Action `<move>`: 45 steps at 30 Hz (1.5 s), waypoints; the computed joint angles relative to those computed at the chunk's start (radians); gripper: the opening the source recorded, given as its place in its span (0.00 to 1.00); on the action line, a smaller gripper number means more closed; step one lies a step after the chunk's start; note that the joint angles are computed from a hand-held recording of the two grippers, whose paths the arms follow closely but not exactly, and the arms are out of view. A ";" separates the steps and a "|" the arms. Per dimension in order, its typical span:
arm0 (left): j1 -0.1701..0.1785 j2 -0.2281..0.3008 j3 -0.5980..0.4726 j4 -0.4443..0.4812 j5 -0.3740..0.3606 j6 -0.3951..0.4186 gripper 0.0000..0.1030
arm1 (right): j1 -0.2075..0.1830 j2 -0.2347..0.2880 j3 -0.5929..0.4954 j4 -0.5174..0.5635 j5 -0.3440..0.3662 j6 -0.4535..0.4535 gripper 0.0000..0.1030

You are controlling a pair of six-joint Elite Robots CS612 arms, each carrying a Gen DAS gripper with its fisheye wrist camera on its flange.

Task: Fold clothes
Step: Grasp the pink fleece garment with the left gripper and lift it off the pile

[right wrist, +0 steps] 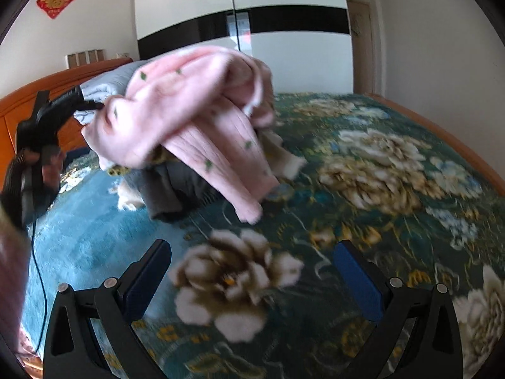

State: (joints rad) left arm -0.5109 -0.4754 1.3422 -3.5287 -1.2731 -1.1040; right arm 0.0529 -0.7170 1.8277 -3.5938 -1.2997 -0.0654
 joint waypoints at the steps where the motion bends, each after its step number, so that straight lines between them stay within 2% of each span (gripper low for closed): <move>1: 0.002 -0.002 -0.001 0.007 -0.015 -0.017 0.41 | -0.004 0.000 0.005 0.009 0.001 0.005 1.00; 2: 0.004 -0.004 -0.003 0.015 -0.029 -0.034 0.23 | -0.010 0.001 0.010 0.018 0.004 0.011 1.00; 3: -0.003 -0.011 0.002 0.022 -0.018 -0.034 0.19 | -0.014 0.000 0.017 0.027 0.005 0.015 1.00; 5: -0.032 -0.038 0.029 0.033 0.060 0.017 0.12 | -0.023 -0.002 0.030 0.038 0.011 0.018 1.00; 7: -0.061 -0.068 0.057 0.004 0.121 0.113 0.11 | -0.031 -0.007 0.045 0.034 0.016 0.019 1.00; 10: -0.112 -0.117 0.107 -0.110 0.179 0.277 0.10 | -0.047 -0.016 0.074 0.014 0.030 0.026 1.00; 14: -0.181 -0.184 0.172 -0.280 0.212 0.504 0.10 | -0.072 -0.026 0.111 -0.028 0.061 0.048 1.00; 17: -0.230 -0.231 0.207 -0.357 0.191 0.637 0.10 | -0.095 -0.034 0.142 -0.075 0.090 0.074 1.00; 20: -0.258 -0.259 0.205 -0.363 0.098 0.682 0.10 | -0.122 -0.040 0.172 -0.121 0.123 0.109 1.00; 23: -0.274 -0.240 0.125 -0.282 -0.017 0.697 0.10 | -0.148 -0.047 0.194 -0.160 0.146 0.149 1.00; 25: -0.283 -0.221 0.058 -0.199 -0.097 0.675 0.10 | -0.172 -0.050 0.215 -0.213 0.131 0.198 1.00; 28: -0.292 -0.147 -0.099 -0.024 -0.237 0.621 0.10 | -0.209 -0.054 0.245 -0.291 0.097 0.275 1.00; 30: -0.302 -0.086 -0.215 0.106 -0.290 0.591 0.10 | -0.233 -0.055 0.261 -0.318 0.068 0.327 1.00; 34: -0.315 0.058 -0.463 0.409 -0.368 0.443 0.10 | -0.272 -0.058 0.291 -0.325 -0.002 0.405 1.00; 37: -0.318 0.145 -0.581 0.530 -0.415 0.350 0.10 | -0.291 -0.056 0.306 -0.309 -0.011 0.426 1.00; 40: -0.316 0.190 -0.632 0.598 -0.453 0.306 0.11 | -0.295 -0.056 0.311 -0.271 -0.010 0.400 1.00; 42: -0.310 0.219 -0.663 0.626 -0.495 0.280 0.14 | -0.296 -0.054 0.306 -0.250 0.010 0.386 1.00; 43: -0.307 0.229 -0.674 0.631 -0.507 0.278 0.19 | -0.298 -0.050 0.304 -0.255 0.033 0.385 1.00; 45: -0.307 0.216 -0.652 0.609 -0.511 0.288 0.46 | -0.300 -0.043 0.298 -0.264 0.081 0.382 1.00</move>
State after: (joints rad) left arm -0.8175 -0.2593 0.6903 -2.9198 -1.7844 -0.8163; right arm -0.2476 -0.7600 2.1259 -3.8582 -1.2191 0.3168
